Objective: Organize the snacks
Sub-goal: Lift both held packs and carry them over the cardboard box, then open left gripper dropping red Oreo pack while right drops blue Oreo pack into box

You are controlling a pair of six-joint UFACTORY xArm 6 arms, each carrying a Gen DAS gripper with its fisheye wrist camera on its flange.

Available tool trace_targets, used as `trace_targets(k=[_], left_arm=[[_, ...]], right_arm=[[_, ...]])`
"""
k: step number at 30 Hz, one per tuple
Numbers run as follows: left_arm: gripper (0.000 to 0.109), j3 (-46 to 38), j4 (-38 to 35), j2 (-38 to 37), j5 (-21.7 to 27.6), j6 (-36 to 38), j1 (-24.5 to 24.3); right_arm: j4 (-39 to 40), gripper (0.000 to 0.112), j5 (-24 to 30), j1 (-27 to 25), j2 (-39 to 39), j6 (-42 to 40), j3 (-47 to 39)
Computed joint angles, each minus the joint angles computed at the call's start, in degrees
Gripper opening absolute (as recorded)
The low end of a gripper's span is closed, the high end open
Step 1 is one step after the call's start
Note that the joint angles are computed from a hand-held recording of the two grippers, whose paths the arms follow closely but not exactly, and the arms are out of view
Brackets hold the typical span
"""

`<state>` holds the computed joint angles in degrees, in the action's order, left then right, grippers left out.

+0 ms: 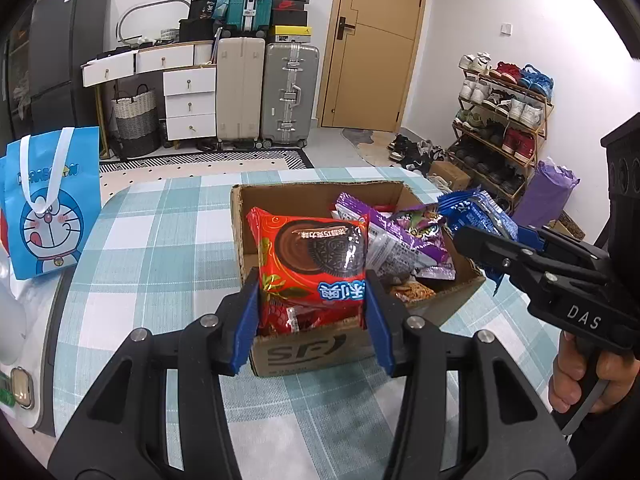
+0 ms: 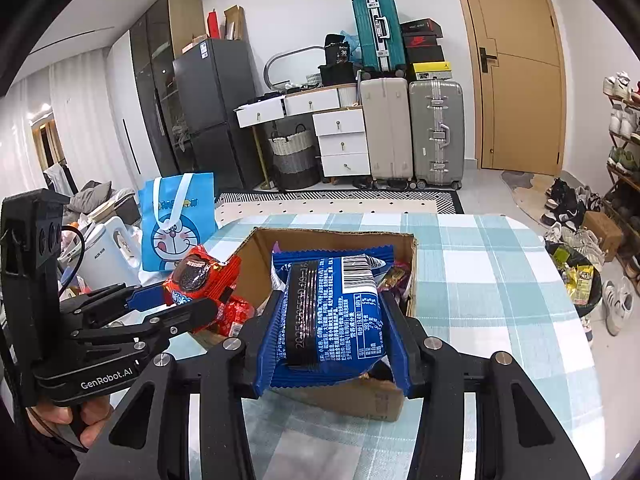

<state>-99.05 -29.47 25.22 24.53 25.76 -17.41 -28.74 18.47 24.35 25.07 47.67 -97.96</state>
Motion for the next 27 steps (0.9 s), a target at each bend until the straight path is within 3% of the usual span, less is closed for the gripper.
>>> trace_targets(k=[17,27], left_arm=[[0.045,-14.1,9.5,11.6,4.7,-7.9,0.1],[0.045,-15.3,13.4,13.6,2.5,-9.2,-0.5]], right_arm=[[13.5,0.047,3.3,-0.7,9.5,-11.6,-10.3],[18.7,0.047,3.0,-0.5,11.3,-15.9,-12.1]])
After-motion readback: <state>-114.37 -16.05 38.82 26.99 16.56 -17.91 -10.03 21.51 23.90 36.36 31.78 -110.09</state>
